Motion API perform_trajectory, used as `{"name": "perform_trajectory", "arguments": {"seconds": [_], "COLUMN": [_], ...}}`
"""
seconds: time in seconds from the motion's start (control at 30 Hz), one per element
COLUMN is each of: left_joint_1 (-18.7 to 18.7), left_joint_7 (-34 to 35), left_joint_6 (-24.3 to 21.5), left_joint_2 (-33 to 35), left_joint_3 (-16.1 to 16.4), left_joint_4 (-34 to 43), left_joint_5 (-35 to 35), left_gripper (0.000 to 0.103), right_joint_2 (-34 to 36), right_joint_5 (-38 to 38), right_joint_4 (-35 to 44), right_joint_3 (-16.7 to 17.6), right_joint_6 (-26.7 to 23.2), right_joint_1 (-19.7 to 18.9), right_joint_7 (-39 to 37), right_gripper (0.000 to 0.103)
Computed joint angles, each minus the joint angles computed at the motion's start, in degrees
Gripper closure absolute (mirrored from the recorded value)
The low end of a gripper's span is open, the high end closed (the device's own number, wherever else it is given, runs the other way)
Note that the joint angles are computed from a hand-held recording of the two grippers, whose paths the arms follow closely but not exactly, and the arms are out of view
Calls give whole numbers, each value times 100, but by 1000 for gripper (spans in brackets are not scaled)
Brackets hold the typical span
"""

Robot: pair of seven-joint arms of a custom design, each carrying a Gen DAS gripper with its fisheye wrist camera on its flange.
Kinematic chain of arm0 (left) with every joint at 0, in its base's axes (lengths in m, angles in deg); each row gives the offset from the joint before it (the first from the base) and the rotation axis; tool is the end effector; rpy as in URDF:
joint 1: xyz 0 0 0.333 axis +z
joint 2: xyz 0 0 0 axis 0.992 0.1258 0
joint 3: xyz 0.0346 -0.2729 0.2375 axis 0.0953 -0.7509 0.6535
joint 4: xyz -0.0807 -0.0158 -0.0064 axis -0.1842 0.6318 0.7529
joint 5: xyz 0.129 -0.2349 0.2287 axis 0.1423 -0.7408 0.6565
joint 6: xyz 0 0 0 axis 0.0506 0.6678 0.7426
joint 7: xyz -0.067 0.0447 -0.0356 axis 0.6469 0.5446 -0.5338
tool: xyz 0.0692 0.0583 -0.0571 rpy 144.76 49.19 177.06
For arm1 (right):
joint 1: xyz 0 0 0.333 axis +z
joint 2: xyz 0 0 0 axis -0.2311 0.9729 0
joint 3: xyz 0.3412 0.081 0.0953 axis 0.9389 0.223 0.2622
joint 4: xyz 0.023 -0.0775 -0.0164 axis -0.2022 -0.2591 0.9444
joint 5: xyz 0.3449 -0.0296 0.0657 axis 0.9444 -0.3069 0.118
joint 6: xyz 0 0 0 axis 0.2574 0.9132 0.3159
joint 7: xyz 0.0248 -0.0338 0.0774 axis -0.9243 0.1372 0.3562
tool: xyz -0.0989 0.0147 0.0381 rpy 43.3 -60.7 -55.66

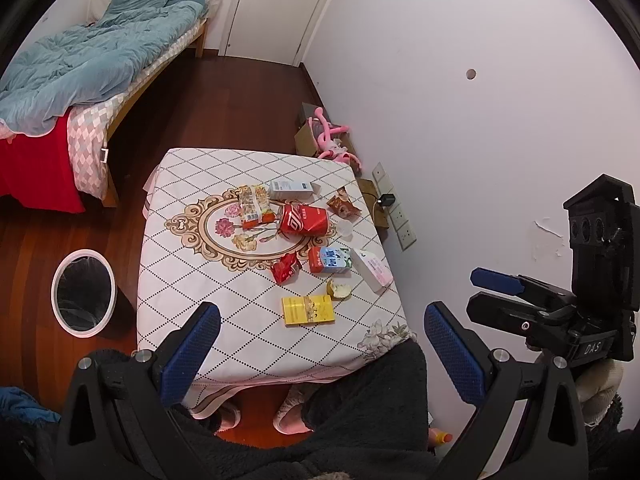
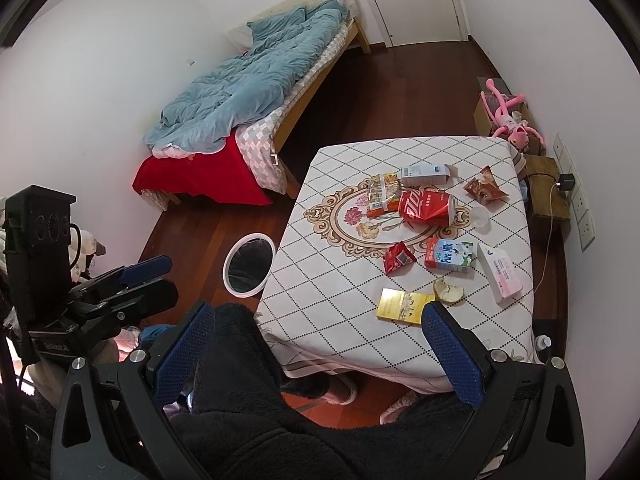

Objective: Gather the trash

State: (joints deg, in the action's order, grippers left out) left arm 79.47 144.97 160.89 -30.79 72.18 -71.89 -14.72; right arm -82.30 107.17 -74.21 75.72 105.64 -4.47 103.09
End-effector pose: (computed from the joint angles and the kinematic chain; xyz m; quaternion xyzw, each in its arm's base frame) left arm 0.6308 -0.1718 0.7021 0.4785 -0.8080 0.3426 0.0280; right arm 0.5162 0.0610 0.7009 -0.5804 0.7410 -0.0662 0.3311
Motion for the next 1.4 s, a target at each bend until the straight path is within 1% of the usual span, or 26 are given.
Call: {"name": "perform_trajectory", "arguments": {"seconds": [0.3,0.43,0.47,0.53,0.57,0.67,0.7,0.73,0.8,0.83,0.9,1.0,1.07,1.13,1.17,1.27,1.33,1.37,1.4], "left_joint_1": [16,-3,-38,-144,-293,-671,-754,-846,-1015,-1087,-1235,-1453,-1584,-1669,-1710,-1821,-1876,-1900,-1926], "left_joint_7": [17,23,-1,-49,-168,-716,-906,-1097,-1393,-1494,-1595,-1498,-1366,-1259,-1219,-1007,-891,-810,-746], "left_joint_6": [-127,-79,19,385,803,1764,1875,1884,1745,1690,1591,1211,865,641,606,456,420,340,272], "left_joint_2": [52,51,45,23,32,299,465,676,1206,1446,1888,2560,2974,3284,3352,3586,3696,3783,3852], "left_joint_3": [-13,-8,5,49,125,332,388,442,523,551,586,591,584,564,566,593,615,622,630], "left_joint_4": [115,105,53,-112,-272,-525,-478,-355,17,191,465,1109,1604,1988,2043,2386,2561,2731,2867], "left_joint_5": [-32,-2,51,240,538,1420,1669,1918,2338,2497,2773,3083,3213,3251,3275,3381,3435,3456,3472], "left_gripper": [0,0,0,0,0,0,0,0,0,0,0,0,0,0,0,0,0,0,0], "right_joint_2": [-1,-1,-3,-1,10,86,155,237,518,642,1010,1584,1983,2354,2547,3013,3194,3273,3338], "right_joint_5": [-29,-41,-63,-216,-363,-795,-924,-996,-1188,-1194,-1374,-1427,-1620,-1843,-1894,-1746,-1794,-1730,-1694], "right_joint_4": [25,31,25,-5,-11,-87,-119,-138,-118,-153,-155,-101,16,163,250,497,597,611,640], "right_joint_3": [14,19,24,60,80,90,73,46,-22,-56,-127,-185,-218,-248,-256,-163,-147,-89,-56], "right_joint_6": [-32,-14,-4,69,96,176,211,226,129,156,131,150,137,102,69,-64,-70,-2,29], "right_joint_1": [4,6,3,-15,-39,-143,-191,-231,-356,-416,-566,-825,-957,-1055,-1123,-1378,-1434,-1505,-1540], "right_joint_7": [22,51,75,250,406,915,1087,1171,1405,1426,1528,1479,1484,1549,1554,1369,1325,1197,1133], "right_gripper": [0,0,0,0,0,0,0,0,0,0,0,0,0,0,0,1,3,6,12]}}
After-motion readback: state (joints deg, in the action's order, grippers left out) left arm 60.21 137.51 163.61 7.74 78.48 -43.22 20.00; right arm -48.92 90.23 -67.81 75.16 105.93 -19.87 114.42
